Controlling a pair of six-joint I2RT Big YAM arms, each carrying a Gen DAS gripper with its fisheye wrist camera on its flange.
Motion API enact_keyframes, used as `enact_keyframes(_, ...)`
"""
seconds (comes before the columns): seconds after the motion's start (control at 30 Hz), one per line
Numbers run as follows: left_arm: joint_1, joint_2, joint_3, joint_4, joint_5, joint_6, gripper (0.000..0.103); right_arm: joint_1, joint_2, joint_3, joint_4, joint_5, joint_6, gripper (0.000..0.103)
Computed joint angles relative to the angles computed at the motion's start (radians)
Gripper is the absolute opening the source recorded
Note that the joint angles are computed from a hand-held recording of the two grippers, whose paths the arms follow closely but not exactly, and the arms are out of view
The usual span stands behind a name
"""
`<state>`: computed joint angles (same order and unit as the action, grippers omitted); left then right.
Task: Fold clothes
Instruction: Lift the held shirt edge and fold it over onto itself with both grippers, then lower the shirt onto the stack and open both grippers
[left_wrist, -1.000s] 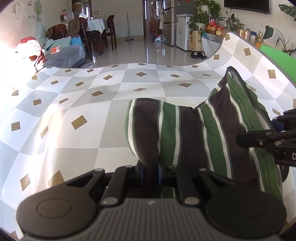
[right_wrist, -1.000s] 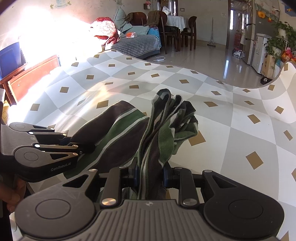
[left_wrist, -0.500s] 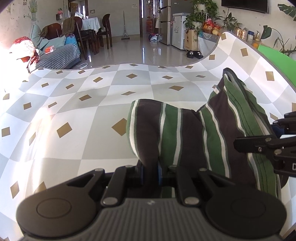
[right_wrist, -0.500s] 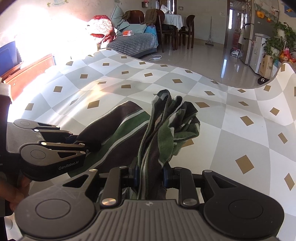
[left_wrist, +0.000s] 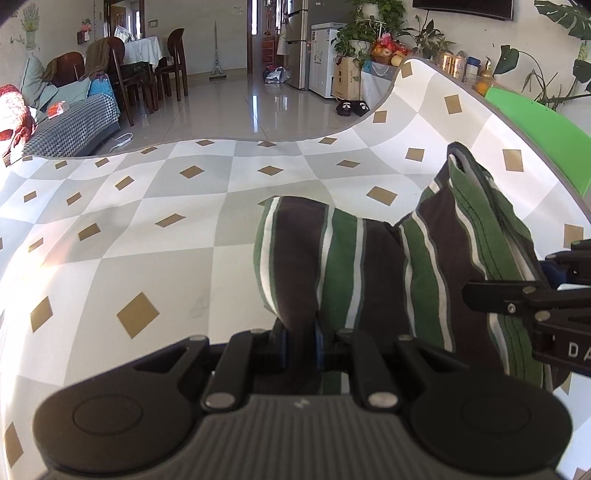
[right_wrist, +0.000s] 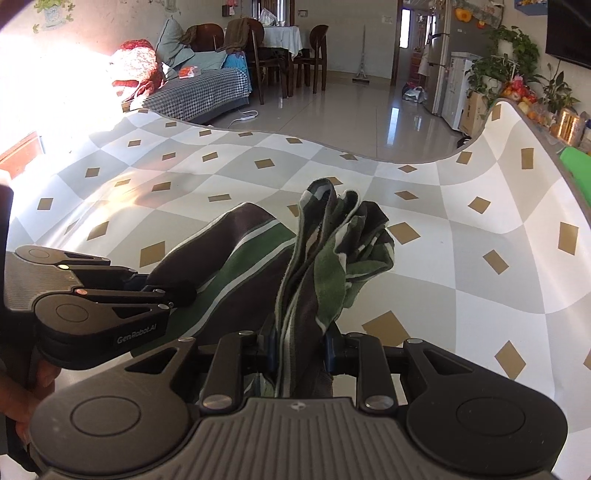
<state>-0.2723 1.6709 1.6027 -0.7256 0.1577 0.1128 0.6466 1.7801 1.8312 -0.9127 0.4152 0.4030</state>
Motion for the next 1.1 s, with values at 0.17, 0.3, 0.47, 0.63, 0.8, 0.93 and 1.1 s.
enact_keyframes(0.17, -0.065, 0.070, 0.090, -0.024, -0.006, -0.026, 0.012, -0.044, -0.050, -0.065, 0.022, 0.029, 0.036, 0.023)
enact_keyframes(0.3, -0.112, 0.119, 0.153, -0.037, -0.008, -0.040, 0.012, -0.080, -0.091, -0.114, 0.031, 0.066, 0.082, 0.023)
enact_keyframes(0.47, -0.163, 0.178, 0.230, -0.056, -0.025, -0.048, 0.019, -0.110, -0.108, -0.136, -0.008, 0.147, 0.153, 0.025)
enact_keyframes(0.63, -0.176, 0.214, 0.270, -0.089, -0.053, -0.090, 0.046, -0.134, -0.054, -0.066, -0.210, 0.253, 0.269, 0.038)
enact_keyframes(0.8, -0.160, 0.204, 0.242, -0.088, -0.057, -0.083, 0.051, -0.137, -0.074, -0.085, -0.188, 0.266, 0.271, 0.040)
enact_keyframes(0.93, -0.149, 0.199, 0.225, -0.107, -0.051, -0.085, 0.053, -0.143, -0.066, -0.081, -0.181, 0.191, 0.276, 0.041)
enact_keyframes(1.1, -0.151, 0.179, 0.184, -0.116, -0.044, -0.073, 0.066, -0.163, -0.061, -0.097, -0.198, 0.059, 0.352, 0.042)
